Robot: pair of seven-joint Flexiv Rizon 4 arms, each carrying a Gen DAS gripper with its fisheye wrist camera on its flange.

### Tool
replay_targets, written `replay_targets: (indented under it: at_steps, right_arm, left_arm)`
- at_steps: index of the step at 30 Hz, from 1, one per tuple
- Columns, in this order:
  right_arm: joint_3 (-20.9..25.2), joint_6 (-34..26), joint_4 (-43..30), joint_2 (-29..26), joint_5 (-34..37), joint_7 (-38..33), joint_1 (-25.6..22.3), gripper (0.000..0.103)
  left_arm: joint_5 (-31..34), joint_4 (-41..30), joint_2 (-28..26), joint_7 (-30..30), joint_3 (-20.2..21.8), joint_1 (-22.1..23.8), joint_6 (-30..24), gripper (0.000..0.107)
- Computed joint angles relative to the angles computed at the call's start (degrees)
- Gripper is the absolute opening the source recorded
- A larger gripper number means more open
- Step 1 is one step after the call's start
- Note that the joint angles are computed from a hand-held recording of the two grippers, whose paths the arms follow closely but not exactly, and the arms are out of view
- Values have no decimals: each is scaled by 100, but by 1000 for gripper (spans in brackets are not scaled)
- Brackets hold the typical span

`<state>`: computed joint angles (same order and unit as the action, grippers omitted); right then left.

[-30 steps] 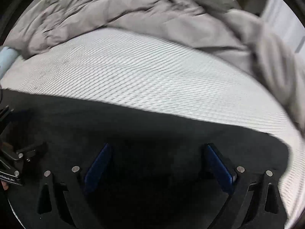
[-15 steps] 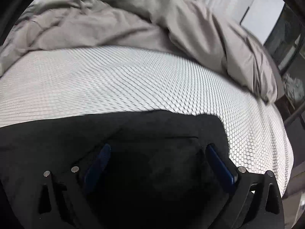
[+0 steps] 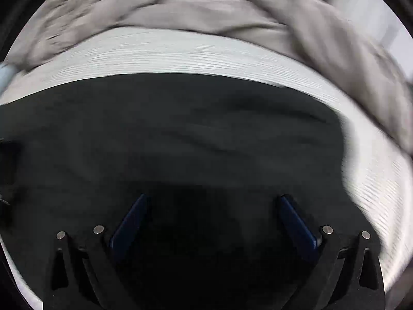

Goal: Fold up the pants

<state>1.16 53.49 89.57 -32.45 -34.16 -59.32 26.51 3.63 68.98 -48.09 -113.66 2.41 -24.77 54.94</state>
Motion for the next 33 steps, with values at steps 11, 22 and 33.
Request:
replay_targets:
  at_steps: [11, 22, 33]
  right_arm:
    - [738, 1051, 529, 543, 660, -343, -484, 101]
    - [133, 506, 769, 513, 546, -1619, 24, 102]
    - [-316, 809, 1133, 875, -1192, 629, -266, 102]
  left_arm:
    - [-6, 271, 214, 215, -373, -49, 770, 102]
    - [-406, 356, 90, 1199, -458, -87, 434, 102]
    - [-367, 263, 132, 710, -218, -296, 494, 102]
